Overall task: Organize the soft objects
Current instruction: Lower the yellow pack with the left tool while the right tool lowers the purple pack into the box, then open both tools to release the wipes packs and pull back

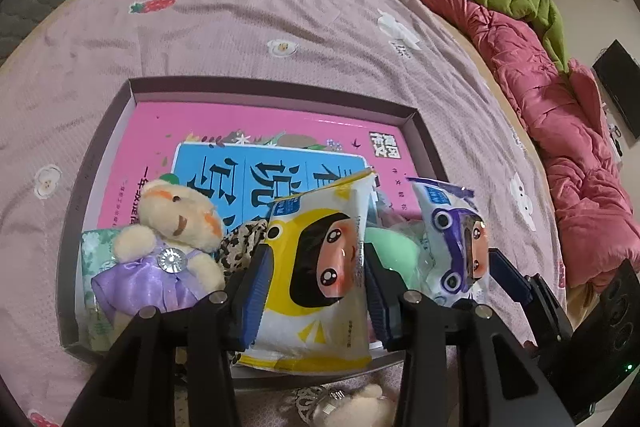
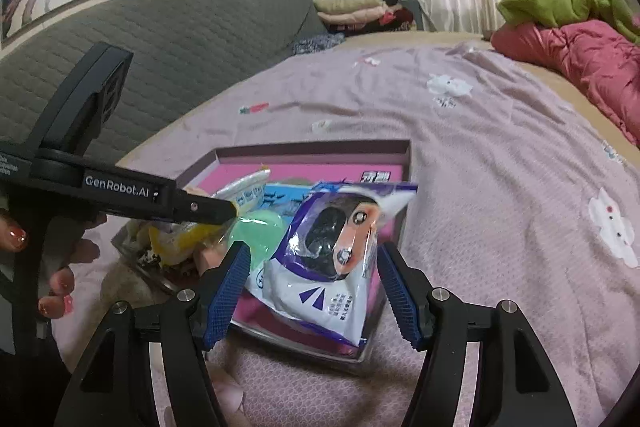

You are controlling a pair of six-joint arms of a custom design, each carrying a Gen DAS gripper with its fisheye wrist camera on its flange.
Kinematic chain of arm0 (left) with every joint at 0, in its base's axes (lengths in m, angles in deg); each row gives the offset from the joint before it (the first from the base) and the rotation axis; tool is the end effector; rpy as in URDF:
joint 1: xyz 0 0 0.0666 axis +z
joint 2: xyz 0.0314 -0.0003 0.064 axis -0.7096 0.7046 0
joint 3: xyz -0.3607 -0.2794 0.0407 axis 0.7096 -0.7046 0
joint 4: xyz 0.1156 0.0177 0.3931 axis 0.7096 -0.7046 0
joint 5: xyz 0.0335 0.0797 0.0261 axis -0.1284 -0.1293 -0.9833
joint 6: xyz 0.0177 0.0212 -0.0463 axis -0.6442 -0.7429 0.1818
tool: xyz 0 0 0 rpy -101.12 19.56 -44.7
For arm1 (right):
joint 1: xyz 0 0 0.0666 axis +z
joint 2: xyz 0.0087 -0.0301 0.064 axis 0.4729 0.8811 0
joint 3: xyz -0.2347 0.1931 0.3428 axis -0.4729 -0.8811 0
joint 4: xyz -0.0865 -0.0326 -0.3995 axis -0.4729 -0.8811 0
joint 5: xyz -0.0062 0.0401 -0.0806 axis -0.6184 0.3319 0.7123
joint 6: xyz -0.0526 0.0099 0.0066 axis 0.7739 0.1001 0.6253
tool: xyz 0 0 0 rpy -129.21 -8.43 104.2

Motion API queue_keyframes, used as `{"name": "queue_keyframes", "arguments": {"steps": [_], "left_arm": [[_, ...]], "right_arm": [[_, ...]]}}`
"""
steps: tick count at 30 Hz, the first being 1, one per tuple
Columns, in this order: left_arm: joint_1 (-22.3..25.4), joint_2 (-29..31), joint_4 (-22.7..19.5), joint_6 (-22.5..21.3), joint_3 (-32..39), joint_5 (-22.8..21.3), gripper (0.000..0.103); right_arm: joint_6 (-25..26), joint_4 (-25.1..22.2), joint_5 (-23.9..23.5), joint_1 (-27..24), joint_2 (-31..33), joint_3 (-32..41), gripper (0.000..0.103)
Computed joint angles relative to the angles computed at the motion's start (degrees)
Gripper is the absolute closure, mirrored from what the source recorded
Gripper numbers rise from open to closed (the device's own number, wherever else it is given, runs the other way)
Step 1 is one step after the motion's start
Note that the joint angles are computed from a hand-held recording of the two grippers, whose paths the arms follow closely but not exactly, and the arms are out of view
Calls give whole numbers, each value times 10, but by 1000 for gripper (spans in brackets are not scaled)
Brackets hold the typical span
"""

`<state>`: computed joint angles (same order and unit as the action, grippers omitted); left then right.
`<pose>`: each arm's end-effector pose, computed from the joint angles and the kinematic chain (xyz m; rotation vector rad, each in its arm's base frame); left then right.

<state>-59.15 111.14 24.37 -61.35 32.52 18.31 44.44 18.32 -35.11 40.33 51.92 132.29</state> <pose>0.6509 -0.1714 0.4251 0.1846 2.7194 -0.4634 0.5651 0.1259 0.3844 -0.1081 2.2275 0.3748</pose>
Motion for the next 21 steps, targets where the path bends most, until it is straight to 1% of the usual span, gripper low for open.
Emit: {"name": "queue_keyframes", "arguments": {"steps": [4,9,12,13,21], "left_arm": [[-2,-6,6,-2,-4,-12,57],[-2,-16,14,-3,-11,-13,54],[-2,-24,20,-7,-16,-13,51],[-1,-26,22,-7,-18,-12,51],[3,-43,32,-8,-32,-10,50]], "right_arm": [[1,13,14,1,-11,-12,35],[-3,38,32,0,-31,-30,35],[-5,54,42,2,-43,-39,29],[-4,58,47,4,-47,-43,29],[-5,70,57,11,-68,-58,28]]}}
